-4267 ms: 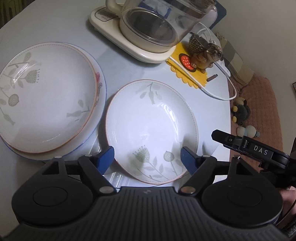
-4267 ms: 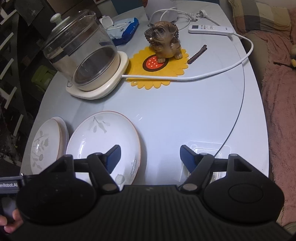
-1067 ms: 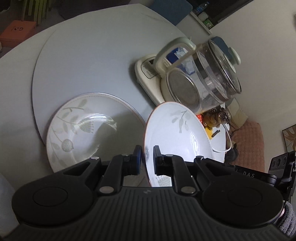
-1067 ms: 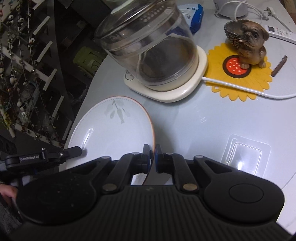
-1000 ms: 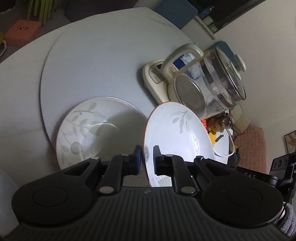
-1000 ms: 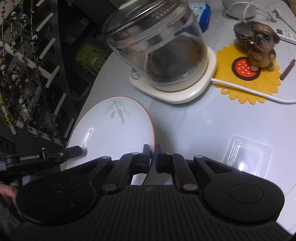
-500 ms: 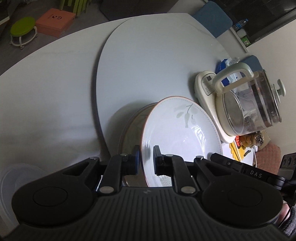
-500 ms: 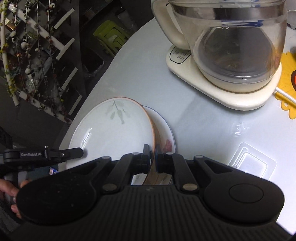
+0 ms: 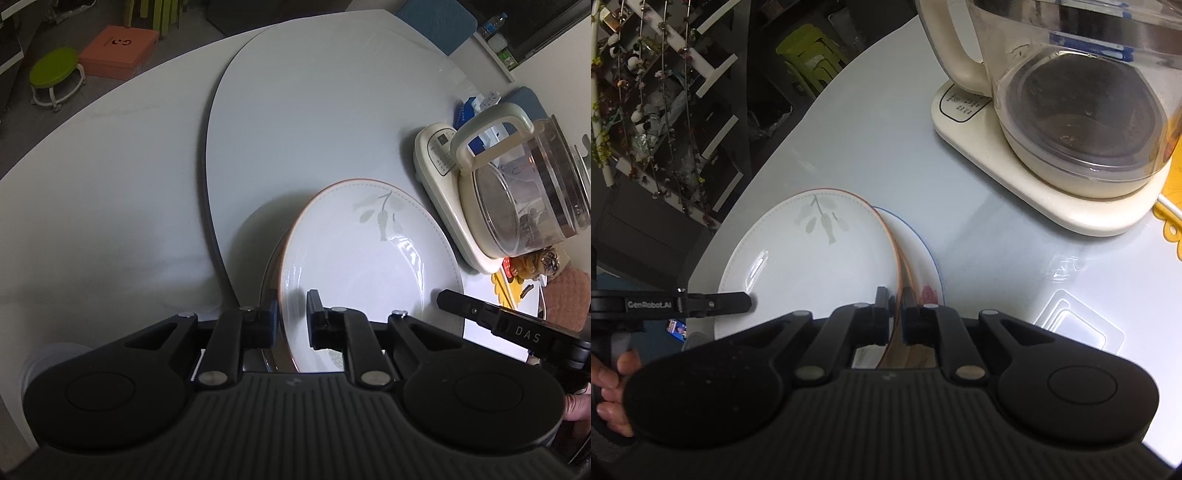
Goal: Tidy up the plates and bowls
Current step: 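Carry the held plate over the stack and lower it onto it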
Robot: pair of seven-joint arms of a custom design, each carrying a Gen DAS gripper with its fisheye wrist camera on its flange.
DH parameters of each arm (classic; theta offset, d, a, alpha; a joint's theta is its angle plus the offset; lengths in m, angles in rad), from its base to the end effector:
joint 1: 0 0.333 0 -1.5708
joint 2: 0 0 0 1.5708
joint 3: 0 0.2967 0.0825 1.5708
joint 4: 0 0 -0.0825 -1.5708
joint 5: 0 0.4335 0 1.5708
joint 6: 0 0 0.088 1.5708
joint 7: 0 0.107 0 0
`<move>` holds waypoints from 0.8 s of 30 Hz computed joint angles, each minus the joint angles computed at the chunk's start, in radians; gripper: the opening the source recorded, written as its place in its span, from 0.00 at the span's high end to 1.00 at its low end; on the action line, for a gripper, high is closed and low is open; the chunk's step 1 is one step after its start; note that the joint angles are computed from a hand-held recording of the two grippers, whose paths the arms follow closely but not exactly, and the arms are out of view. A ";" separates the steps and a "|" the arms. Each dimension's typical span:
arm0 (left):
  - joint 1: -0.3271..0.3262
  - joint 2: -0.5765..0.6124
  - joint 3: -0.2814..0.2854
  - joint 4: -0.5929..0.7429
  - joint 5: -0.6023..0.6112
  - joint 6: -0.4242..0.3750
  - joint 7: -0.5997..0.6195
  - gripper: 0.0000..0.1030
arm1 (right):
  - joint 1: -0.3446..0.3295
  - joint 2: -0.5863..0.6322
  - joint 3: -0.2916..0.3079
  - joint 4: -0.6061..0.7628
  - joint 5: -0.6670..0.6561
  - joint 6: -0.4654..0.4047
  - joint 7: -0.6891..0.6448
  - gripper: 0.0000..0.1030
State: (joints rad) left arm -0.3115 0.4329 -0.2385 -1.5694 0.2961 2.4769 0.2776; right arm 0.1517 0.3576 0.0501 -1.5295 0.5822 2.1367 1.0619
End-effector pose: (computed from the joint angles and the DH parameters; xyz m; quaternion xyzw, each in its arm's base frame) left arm 0.6546 -0.3741 0.4141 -0.8563 0.4511 -0.2486 0.0376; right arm 0.7140 0.1658 0.4511 -0.8095 0.5089 0.0623 0.2862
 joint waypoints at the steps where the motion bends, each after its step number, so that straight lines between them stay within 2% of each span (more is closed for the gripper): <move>1: 0.001 0.003 -0.002 0.006 -0.003 -0.007 0.005 0.85 | -0.001 0.001 0.000 0.002 0.002 -0.001 -0.001 0.91; 5: 0.006 0.021 -0.008 0.041 -0.023 -0.043 0.026 0.83 | 0.006 -0.007 -0.001 -0.008 -0.010 0.009 -0.002 0.90; 14: 0.017 0.049 -0.021 0.085 -0.105 -0.056 -0.004 0.64 | 0.010 0.003 -0.006 0.010 -0.030 -0.018 0.049 0.90; 24: 0.019 0.080 -0.025 0.168 -0.152 -0.161 0.013 0.56 | 0.015 -0.008 -0.011 0.001 -0.057 -0.048 0.083 0.90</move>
State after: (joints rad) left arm -0.2926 0.5129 -0.2639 -1.4015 0.1438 2.3157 0.2908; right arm 0.1663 0.3495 0.0392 -1.5282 0.5248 2.0891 1.1449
